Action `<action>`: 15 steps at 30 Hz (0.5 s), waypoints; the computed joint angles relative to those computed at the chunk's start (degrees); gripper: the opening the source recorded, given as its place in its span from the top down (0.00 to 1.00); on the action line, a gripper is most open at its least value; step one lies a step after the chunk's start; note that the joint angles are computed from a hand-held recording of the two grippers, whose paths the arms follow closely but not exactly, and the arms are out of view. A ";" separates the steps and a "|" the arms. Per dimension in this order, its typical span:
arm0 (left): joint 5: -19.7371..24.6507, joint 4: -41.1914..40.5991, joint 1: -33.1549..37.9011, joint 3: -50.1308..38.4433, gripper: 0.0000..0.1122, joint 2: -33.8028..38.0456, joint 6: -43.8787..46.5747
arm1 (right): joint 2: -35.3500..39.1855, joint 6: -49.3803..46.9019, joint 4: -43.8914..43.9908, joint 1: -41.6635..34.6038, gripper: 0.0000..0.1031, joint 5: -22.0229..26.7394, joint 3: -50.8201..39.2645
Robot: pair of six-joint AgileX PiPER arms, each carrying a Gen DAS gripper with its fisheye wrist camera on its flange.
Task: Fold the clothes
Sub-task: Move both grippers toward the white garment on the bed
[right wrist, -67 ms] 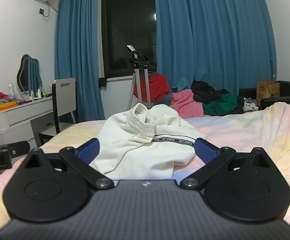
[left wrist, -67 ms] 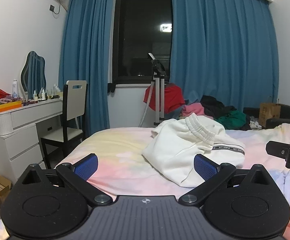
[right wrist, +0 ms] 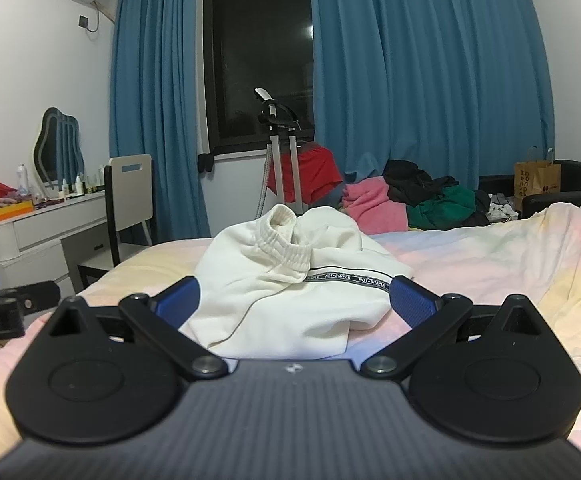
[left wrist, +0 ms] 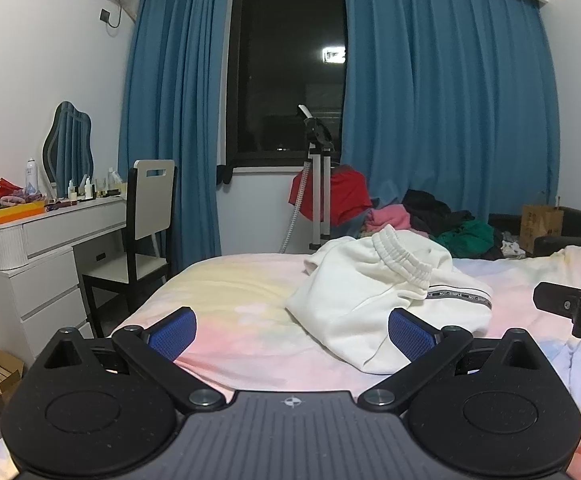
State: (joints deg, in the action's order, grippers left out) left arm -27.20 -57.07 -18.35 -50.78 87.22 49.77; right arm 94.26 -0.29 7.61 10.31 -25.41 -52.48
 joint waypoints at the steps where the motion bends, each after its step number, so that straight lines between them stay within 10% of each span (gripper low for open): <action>1: -0.04 -0.06 0.01 0.00 0.08 0.05 0.00 | 0.02 -0.21 0.07 0.00 0.00 -0.09 -0.04; 15: 0.09 1.19 0.62 -0.04 0.08 1.08 -1.44 | -0.68 13.15 -10.56 -1.86 0.00 1.15 -0.22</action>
State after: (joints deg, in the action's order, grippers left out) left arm -27.11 -55.88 -17.73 -50.82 88.30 48.33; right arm 93.58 12.86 -2.95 8.45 -24.26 -52.70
